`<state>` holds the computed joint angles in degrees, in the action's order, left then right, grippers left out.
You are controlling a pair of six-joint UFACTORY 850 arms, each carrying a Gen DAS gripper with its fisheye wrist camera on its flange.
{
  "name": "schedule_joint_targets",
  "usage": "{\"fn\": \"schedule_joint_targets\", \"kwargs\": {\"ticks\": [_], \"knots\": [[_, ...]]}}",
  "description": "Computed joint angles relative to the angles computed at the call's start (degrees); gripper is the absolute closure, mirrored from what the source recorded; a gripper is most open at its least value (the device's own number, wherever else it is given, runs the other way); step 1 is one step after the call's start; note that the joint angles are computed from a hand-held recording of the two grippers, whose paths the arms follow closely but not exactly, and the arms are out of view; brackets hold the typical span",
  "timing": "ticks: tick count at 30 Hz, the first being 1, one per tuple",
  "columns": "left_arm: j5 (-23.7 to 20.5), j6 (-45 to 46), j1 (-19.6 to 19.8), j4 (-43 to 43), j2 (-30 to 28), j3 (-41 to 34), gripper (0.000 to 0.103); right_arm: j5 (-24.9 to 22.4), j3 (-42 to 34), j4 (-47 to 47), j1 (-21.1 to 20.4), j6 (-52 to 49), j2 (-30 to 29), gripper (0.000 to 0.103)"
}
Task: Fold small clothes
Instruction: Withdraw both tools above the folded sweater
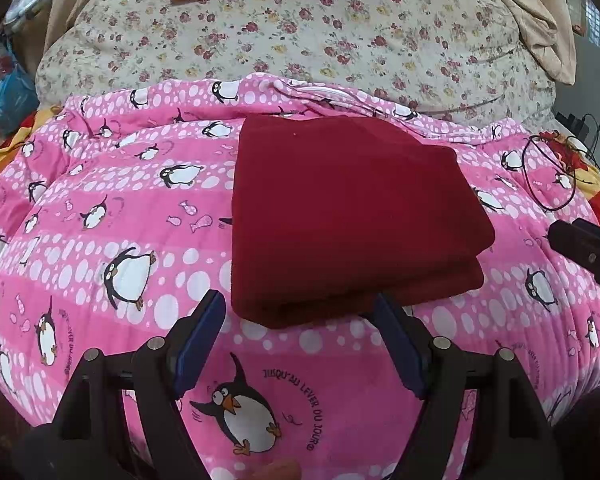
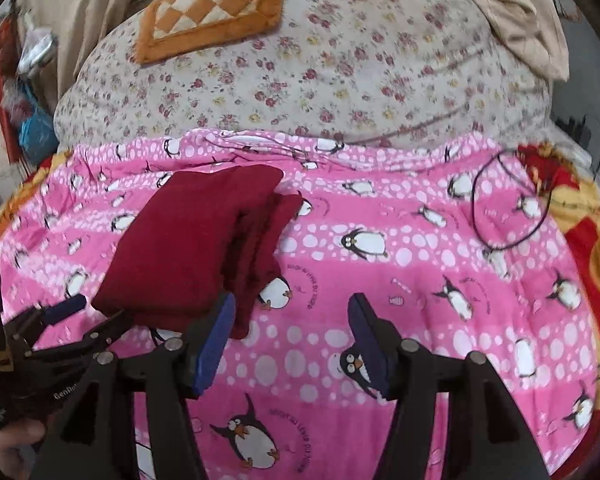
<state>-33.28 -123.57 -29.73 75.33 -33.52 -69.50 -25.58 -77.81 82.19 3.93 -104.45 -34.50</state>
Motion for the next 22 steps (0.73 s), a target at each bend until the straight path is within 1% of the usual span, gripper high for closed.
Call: {"fn": "schedule_joint_targets", "kwargs": {"ticks": [3, 14, 18, 22], "knots": [[0.3, -0.1, 0.1, -0.1, -0.1, -0.1, 0.039, 1.7, 1.4, 2.3, 0.9, -4.8, 0.7, 0.041], [1.0, -2.8, 0.1, 1.9, 0.4, 0.7, 0.039, 1.2, 2.2, 2.4, 1.2, -5.7, 1.1, 0.041], [0.2, -4.4, -0.2, 3.7, 0.7, 1.1, 0.039, 1.2, 2.3, 2.9, 1.2, -6.3, 1.1, 0.041], [0.3, -4.0, 0.0, 2.6, 0.7, 1.1, 0.039, 1.6, 2.5, 2.9, 1.3, -6.3, 1.3, 0.041]]}}
